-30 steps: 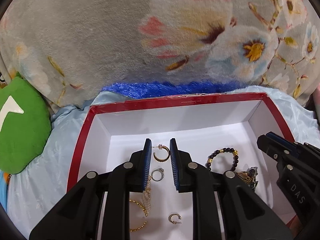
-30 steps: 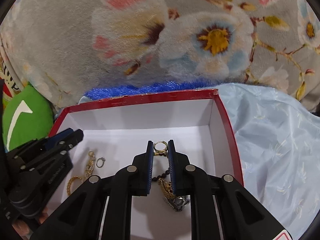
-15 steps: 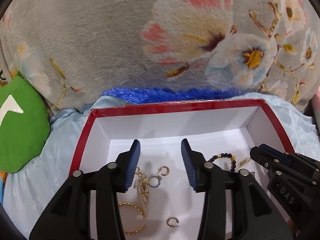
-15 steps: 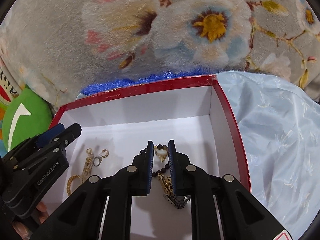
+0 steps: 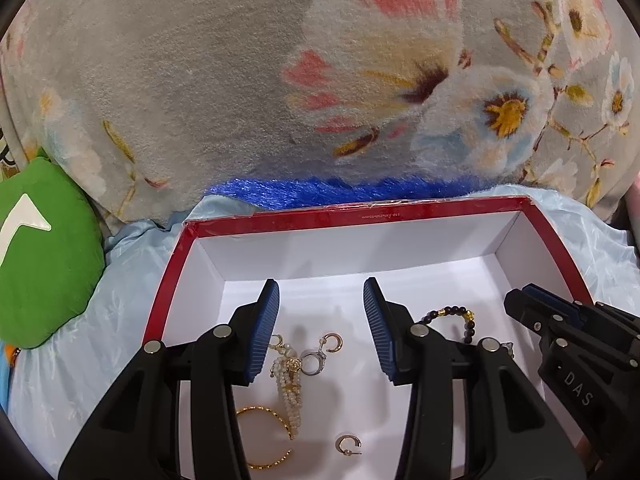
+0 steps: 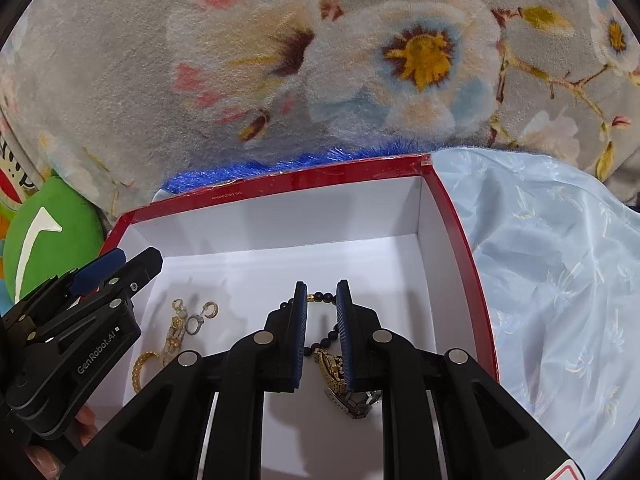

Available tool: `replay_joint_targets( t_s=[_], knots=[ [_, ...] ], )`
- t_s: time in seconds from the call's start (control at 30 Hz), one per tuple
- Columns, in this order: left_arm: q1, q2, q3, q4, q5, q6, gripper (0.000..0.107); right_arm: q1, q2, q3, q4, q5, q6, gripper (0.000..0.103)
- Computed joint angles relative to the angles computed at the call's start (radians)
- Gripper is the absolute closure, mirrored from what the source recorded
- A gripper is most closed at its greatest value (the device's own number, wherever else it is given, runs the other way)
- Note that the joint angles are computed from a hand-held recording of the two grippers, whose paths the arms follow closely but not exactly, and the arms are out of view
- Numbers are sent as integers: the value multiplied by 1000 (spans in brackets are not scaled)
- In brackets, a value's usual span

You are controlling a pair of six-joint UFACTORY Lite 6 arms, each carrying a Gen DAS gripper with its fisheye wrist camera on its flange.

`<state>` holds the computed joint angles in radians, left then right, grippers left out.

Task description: Organize jewelry

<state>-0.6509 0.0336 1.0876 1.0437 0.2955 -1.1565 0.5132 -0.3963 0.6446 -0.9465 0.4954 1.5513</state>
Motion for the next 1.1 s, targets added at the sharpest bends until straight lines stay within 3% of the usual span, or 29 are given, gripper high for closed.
replay_joint_targets(
  t_s=[0.1,0.13,0.17,0.23,0.33,0.4,0.53,0.6,0.77,0.97,1.1],
  knots=[
    [-8,-12,-14,46,15,-50,65,36,-21,-12,-35,43,48,87],
    [-14,-23,-26,78,23,-85,65,64,-42,-25,-72,73,93,81],
    [-19,-39,-40,86,27,-92,64,111,-68,-39,-117,130,156,76],
    [-48,-74,-76,183,80,-190,55,267,-137,-67,-183,319,281,55],
    [-112,-190,-177,289,194,-304,44,494,-198,-62,-144,543,321,52],
    [-140,-307,-258,223,215,-253,42,655,-185,-31,-94,703,339,51],
    [-221,-535,-383,31,352,-90,19,917,-128,14,-4,942,446,48],
    [-248,-662,-457,-47,411,-41,16,1032,-84,29,47,1023,533,48],
    [-196,-873,-598,-276,420,132,16,1182,24,40,137,1060,708,42],
    [-251,-901,-659,-188,451,-6,16,1121,80,52,127,982,706,41],
    [-209,-896,-664,-216,426,42,16,1077,59,20,112,947,708,34]
  ],
)
